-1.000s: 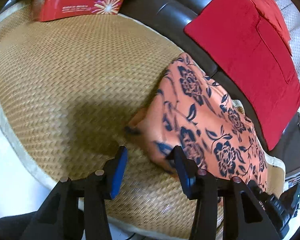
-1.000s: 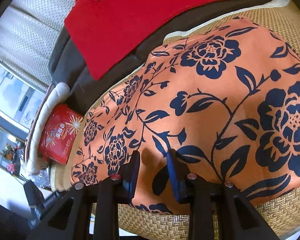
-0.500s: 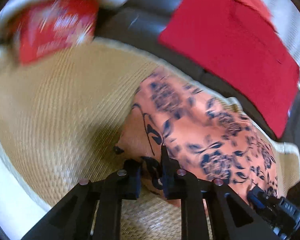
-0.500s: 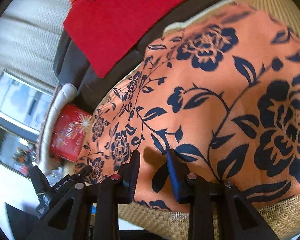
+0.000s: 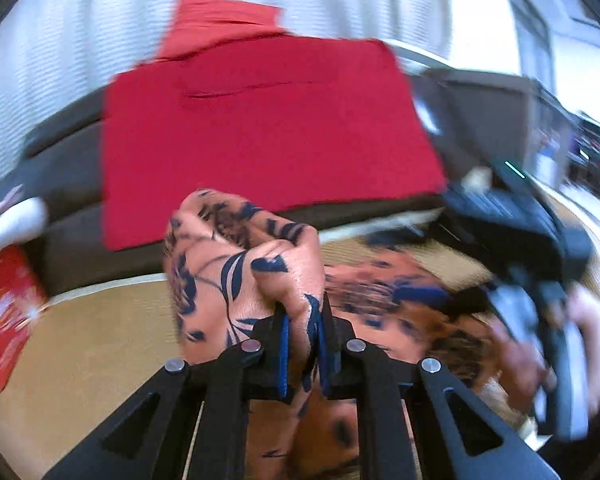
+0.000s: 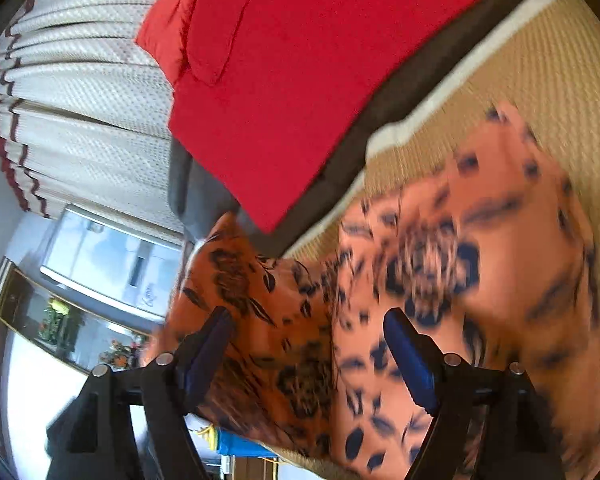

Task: Fold small clothes

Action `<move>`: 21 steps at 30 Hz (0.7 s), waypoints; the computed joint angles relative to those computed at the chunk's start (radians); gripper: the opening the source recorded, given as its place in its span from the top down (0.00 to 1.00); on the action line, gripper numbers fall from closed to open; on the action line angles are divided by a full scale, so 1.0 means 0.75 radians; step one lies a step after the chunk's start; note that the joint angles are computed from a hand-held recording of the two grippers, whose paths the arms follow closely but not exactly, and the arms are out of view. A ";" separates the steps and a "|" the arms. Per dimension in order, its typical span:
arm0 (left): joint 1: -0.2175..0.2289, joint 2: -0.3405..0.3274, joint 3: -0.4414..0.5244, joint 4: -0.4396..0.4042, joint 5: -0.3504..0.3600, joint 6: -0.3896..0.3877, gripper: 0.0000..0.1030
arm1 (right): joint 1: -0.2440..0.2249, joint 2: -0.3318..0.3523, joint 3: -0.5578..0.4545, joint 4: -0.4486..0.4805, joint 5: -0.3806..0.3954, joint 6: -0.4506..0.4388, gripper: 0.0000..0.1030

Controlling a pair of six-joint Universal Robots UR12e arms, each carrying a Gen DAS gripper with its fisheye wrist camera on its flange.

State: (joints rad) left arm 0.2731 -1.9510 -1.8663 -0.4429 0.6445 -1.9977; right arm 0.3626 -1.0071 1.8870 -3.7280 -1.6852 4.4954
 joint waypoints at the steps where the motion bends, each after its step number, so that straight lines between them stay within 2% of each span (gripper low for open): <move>1: -0.010 0.003 -0.014 -0.025 0.005 0.060 0.89 | -0.024 0.004 0.008 -0.034 0.052 -0.009 0.21; 4: -0.031 -0.003 -0.035 -0.125 0.041 0.222 0.89 | -0.097 0.038 0.008 -0.098 0.225 0.007 0.21; 5: -0.041 -0.014 -0.025 -0.180 0.081 0.265 0.90 | -0.120 0.056 -0.001 -0.099 0.286 0.025 0.21; 8: -0.058 -0.041 0.012 -0.280 0.160 0.307 0.90 | -0.166 0.100 -0.033 -0.096 0.418 0.068 0.21; 10: -0.048 -0.050 0.023 -0.314 0.135 0.363 0.90 | -0.182 0.115 -0.062 -0.081 0.456 0.044 0.21; 14: -0.023 -0.049 0.033 -0.376 0.096 0.464 0.90 | -0.190 0.117 -0.118 0.054 0.472 -0.015 0.20; 17: -0.013 -0.042 0.027 -0.408 0.094 0.498 0.90 | -0.184 0.108 -0.176 0.239 0.502 -0.137 0.20; 18: -0.005 -0.039 0.028 -0.420 0.092 0.513 0.90 | -0.181 0.103 -0.192 0.304 0.511 -0.188 0.24; 19: 0.000 -0.038 0.028 -0.425 0.090 0.525 0.90 | -0.178 0.101 -0.210 0.363 0.514 -0.249 0.38; 20: 0.003 -0.037 0.030 -0.431 0.089 0.537 0.90 | -0.173 0.095 -0.229 0.449 0.518 -0.331 0.54; 21: 0.007 -0.034 0.036 -0.454 0.090 0.551 0.90 | -0.171 0.088 -0.244 0.530 0.532 -0.389 0.83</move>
